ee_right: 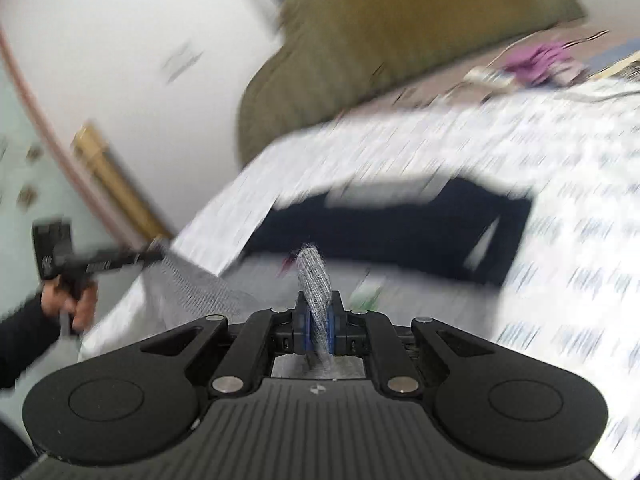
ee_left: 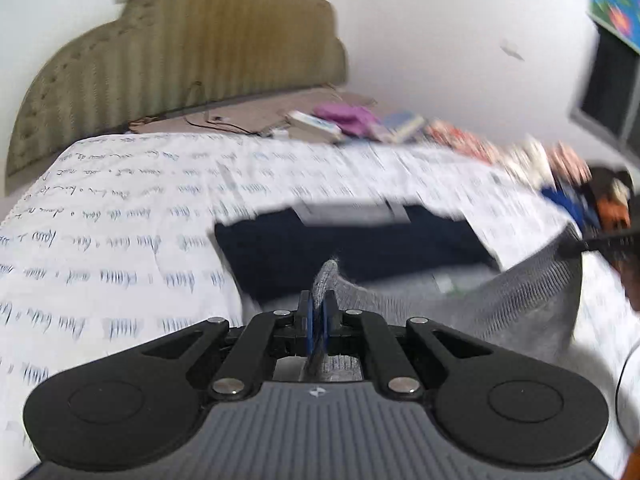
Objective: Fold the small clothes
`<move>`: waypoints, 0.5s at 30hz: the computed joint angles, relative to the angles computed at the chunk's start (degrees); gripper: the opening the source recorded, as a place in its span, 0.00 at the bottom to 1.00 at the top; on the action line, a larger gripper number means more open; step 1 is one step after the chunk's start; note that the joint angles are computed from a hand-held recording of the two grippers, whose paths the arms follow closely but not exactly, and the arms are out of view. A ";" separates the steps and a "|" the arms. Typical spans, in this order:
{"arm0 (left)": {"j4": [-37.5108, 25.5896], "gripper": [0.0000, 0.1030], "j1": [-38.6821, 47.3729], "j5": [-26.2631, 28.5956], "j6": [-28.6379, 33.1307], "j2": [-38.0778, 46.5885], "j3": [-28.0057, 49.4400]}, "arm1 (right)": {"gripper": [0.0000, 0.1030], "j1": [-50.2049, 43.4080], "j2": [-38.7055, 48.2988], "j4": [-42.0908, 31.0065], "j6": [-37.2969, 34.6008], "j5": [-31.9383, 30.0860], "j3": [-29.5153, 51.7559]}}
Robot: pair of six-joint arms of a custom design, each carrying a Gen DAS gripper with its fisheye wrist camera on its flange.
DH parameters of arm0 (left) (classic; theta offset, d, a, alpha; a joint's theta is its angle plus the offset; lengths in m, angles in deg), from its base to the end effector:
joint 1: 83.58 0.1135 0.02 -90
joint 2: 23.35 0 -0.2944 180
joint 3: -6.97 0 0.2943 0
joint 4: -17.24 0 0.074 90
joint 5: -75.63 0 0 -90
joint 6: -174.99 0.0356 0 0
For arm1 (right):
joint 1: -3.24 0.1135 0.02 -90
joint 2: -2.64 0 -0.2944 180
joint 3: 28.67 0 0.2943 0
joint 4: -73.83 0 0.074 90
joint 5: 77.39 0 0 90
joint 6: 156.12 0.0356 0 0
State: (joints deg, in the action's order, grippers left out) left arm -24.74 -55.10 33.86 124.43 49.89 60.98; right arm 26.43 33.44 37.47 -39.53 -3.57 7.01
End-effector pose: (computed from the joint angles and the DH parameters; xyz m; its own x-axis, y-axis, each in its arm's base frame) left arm 0.2412 0.1007 0.2128 -0.5961 0.1580 -0.7872 0.4879 0.8500 -0.1988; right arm 0.1364 0.0692 0.2328 -0.6963 0.1694 -0.6975 -0.3187 0.7978 0.5118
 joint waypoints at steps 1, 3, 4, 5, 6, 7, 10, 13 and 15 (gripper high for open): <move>6.66 0.04 -2.86 -1.85 -5.68 1.63 0.17 | 0.12 -5.78 3.43 3.35 -1.69 -4.14 0.42; 15.69 0.04 -7.57 -6.54 -14.10 5.40 1.12 | 0.12 -12.10 13.47 12.11 -2.76 -7.19 1.23; 17.69 0.04 -9.22 -7.11 -17.03 8.66 2.94 | 0.12 -14.17 17.99 15.56 -3.12 -8.50 1.88; 20.45 0.04 -11.26 -8.81 -19.52 11.56 4.44 | 0.12 -15.64 22.95 18.65 -3.79 -8.90 2.91; 22.47 0.04 -13.00 -10.96 -21.12 14.52 6.40 | 0.12 -16.67 27.89 20.82 -4.14 -8.19 4.36; 24.22 0.04 -14.92 -12.83 -23.06 17.65 8.62 | 0.12 -17.68 33.22 23.27 -4.09 -8.03 6.06; 28.95 0.04 -19.49 -17.33 -28.16 25.15 14.21 | 0.12 -17.82 47.56 29.66 -2.40 -5.39 11.65; 30.69 0.04 -22.92 -21.17 -30.64 31.16 19.22 | 0.12 -18.18 56.23 33.78 -0.67 -4.16 15.31; 32.20 0.04 -24.30 -23.86 -30.77 34.56 21.35 | 0.12 -18.60 61.08 35.09 -0.36 -3.58 17.61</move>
